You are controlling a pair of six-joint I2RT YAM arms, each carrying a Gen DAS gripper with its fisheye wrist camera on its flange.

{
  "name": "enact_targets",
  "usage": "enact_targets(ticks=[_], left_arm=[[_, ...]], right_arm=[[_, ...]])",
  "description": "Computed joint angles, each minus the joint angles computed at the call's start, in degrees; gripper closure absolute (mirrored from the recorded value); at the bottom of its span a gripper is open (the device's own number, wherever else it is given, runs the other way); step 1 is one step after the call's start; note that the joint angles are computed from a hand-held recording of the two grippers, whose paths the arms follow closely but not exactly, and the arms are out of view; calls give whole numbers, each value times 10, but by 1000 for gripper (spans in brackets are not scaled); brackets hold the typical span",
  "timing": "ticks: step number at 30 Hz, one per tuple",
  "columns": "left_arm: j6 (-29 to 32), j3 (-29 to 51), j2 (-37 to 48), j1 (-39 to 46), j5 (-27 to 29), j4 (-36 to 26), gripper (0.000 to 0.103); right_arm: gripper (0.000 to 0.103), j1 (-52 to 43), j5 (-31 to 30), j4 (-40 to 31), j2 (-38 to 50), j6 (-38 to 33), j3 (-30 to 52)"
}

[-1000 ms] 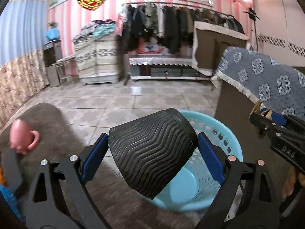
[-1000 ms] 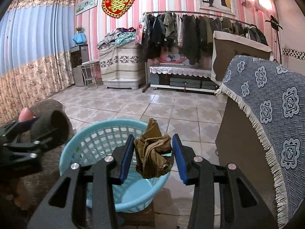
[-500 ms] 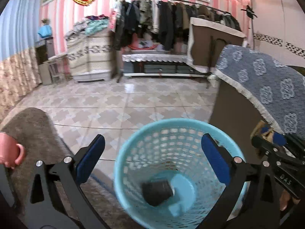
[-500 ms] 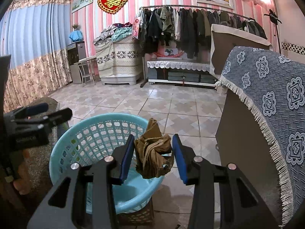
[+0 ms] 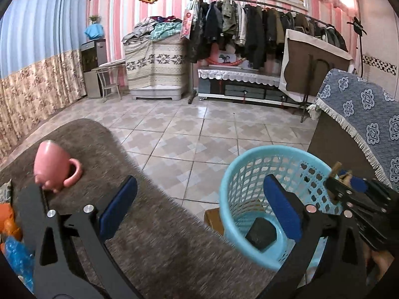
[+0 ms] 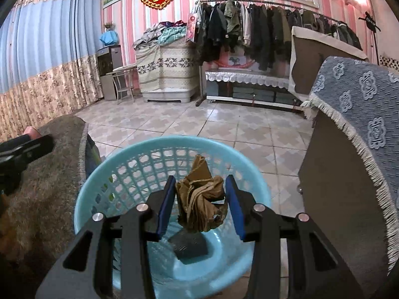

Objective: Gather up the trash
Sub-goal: 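Open the left tool to drop the black pouch while the right tool drops the paper bag, then move the left tool to the orange bowl and grasp its rim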

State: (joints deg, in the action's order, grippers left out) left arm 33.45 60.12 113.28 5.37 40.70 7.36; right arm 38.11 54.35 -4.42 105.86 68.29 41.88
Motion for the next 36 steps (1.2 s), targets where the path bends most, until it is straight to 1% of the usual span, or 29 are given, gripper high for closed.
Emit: enact_targets(ticks=[3, 5, 7, 9, 12, 14, 17, 18, 23, 27, 29, 32, 36], left_arm=[[6, -3, -4, 18, 1, 1, 5], [9, 3, -3, 31, 4, -7, 5], [10, 7, -4, 41, 8, -13, 5], [10, 14, -4, 50, 14, -25, 5], [13, 21, -9, 70, 30, -46, 5], [12, 19, -19, 83, 40, -55, 5], [20, 20, -29, 106, 57, -71, 5], [22, 21, -32, 113, 62, -77, 5], [38, 39, -45, 163, 90, -121, 5], [65, 57, -48, 218, 116, -144, 5], [79, 81, -35, 248, 127, -167, 5], [103, 133, 0, 289, 133, -217, 5], [127, 217, 62, 344, 129, -269, 5]], right_arm=[[59, -18, -20, 39, 10, -22, 4], [40, -24, -21, 49, 13, -31, 10], [30, -22, -7, 25, 11, -24, 22], [28, -14, 11, -7, 3, -5, 30], [20, -3, 30, -67, -9, 27, 45], [12, 8, 44, -111, -21, 48, 54], [7, 31, 59, -171, -22, 79, 79], [7, 41, 64, -201, -20, 92, 94], [5, 85, 77, -280, 1, 139, 155], [5, 119, 81, -295, 28, 145, 204], [5, 135, 84, -306, 48, 148, 233], [5, 155, 86, -306, 77, 142, 274], [5, 172, 78, -278, 109, 111, 309]])
